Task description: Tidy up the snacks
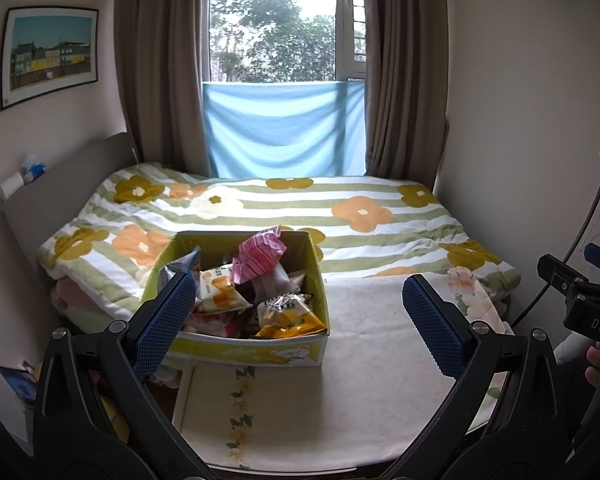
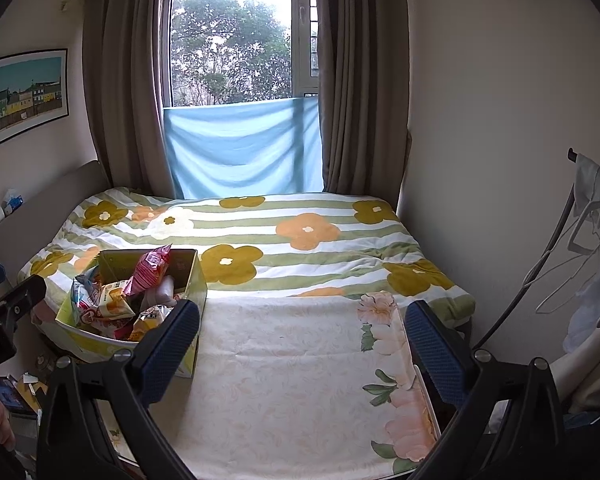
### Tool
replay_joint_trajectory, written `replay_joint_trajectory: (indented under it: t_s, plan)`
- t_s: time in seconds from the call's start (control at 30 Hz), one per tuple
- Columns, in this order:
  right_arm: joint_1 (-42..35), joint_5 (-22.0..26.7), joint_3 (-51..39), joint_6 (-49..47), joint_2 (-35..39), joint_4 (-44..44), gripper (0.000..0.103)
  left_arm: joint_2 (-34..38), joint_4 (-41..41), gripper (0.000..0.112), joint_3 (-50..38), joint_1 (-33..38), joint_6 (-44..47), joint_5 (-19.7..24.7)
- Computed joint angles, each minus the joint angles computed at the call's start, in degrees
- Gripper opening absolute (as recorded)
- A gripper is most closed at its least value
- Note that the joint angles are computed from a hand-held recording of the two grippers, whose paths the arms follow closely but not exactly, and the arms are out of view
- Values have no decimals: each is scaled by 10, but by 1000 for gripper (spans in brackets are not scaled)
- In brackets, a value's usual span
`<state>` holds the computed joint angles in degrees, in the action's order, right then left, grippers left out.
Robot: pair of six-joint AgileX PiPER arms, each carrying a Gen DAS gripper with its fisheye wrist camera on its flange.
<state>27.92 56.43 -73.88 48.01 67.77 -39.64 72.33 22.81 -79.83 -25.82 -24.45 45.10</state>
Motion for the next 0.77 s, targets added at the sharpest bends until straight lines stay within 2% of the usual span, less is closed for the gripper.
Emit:
replay_joint_trajectory:
  t_s: [0.2,0.37,0.77]
  plan:
    - [5,5,1,7,1,-4,102,-3,10,103,3,-5,-10,3]
    - [6,5,2,9,0,-6,102,-13,79,103,18,-26,-63,5]
    - [14,9,2,15,0,-13,102,-24,67,103,33,-22,-61,-22]
